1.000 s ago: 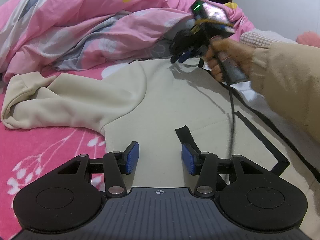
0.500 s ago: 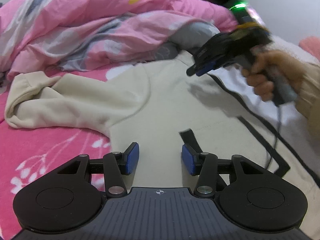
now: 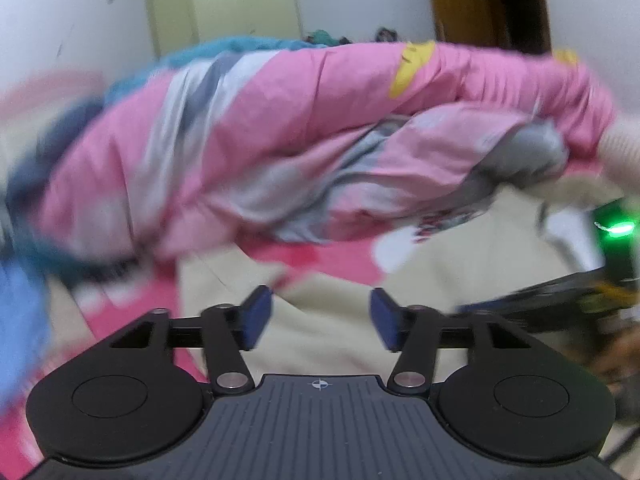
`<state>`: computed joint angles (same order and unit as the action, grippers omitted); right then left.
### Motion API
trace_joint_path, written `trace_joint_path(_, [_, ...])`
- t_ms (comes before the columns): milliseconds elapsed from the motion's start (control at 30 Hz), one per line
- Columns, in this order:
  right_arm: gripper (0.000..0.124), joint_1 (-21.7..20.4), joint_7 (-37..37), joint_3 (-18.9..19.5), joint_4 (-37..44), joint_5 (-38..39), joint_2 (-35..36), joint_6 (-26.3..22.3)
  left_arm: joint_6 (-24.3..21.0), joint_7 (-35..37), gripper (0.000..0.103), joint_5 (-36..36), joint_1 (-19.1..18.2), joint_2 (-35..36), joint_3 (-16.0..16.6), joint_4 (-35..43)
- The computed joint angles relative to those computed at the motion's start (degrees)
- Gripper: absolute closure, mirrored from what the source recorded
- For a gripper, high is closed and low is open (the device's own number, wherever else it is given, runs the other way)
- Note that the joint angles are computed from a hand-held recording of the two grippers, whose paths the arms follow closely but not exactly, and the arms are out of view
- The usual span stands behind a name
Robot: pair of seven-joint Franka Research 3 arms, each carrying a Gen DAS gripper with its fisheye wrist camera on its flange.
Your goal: Fold clothes
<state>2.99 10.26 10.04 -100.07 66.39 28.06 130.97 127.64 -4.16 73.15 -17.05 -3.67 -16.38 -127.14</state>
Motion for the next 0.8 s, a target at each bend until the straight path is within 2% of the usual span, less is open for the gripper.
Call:
trace_joint_path(33, [0.100,-0.58,0.63,0.02,0.45,0.40,0.35,-1.31,0.70,3.05,0.026,0.21,0.74,1.18,0.82,1.04])
trace_joint_path(100, [0.100,-1.67,2.51,-0.09,1.95,0.80,1.59,-4.26,1.68,9.13,0.023,-0.19,2.13,4.04,2.39,3.61])
trace_joint_path(200, [0.100,-2.85,5.88,-0.12,4.99,0.62,4.00,-8.24,-0.34,18.06,0.023,-5.59,3.61,11.61,4.81,10.40])
trace_joint_path(367, [0.100,-3.92,8.32,0.38,7.72,0.30,6.20,-11.19,-2.42,25.51,0.026,-8.23,3.75,21.24,8.82,19.32])
trace_joint_path(467, [0.100,-4.21,8.58,0.60,8.09,0.33,6.57,-11.57,-2.62,27.33,0.040,-12.59,4.28,23.79,10.49,21.94])
trace_joint_path(500, [0.100,-4.28,8.63,0.66,8.22,0.34,6.70,-11.68,-1.87,27.11,0.049,-14.19,4.74,24.02,10.93,22.01])
trace_joint_path(567, [0.100,-4.43,8.76,0.77,8.54,0.36,7.01,-11.98,2.67,23.70,0.069,-16.01,5.96,22.55,11.81,19.65])
trace_joint_path(600, [0.100,-4.50,8.86,0.82,8.67,0.37,7.13,-12.11,4.48,21.29,0.085,-15.66,6.19,21.45,12.30,18.25])
trace_joint_path(633, [0.100,-4.56,8.97,0.86,8.76,0.40,7.23,-12.23,5.41,19.07,0.092,-15.06,6.25,20.39,12.65,17.11])
trace_joint_path(800, [0.100,-4.83,9.50,1.03,9.21,0.54,7.72,-12.82,4.94,4.01,0.094,-8.62,6.88,10.55,12.62,9.00])
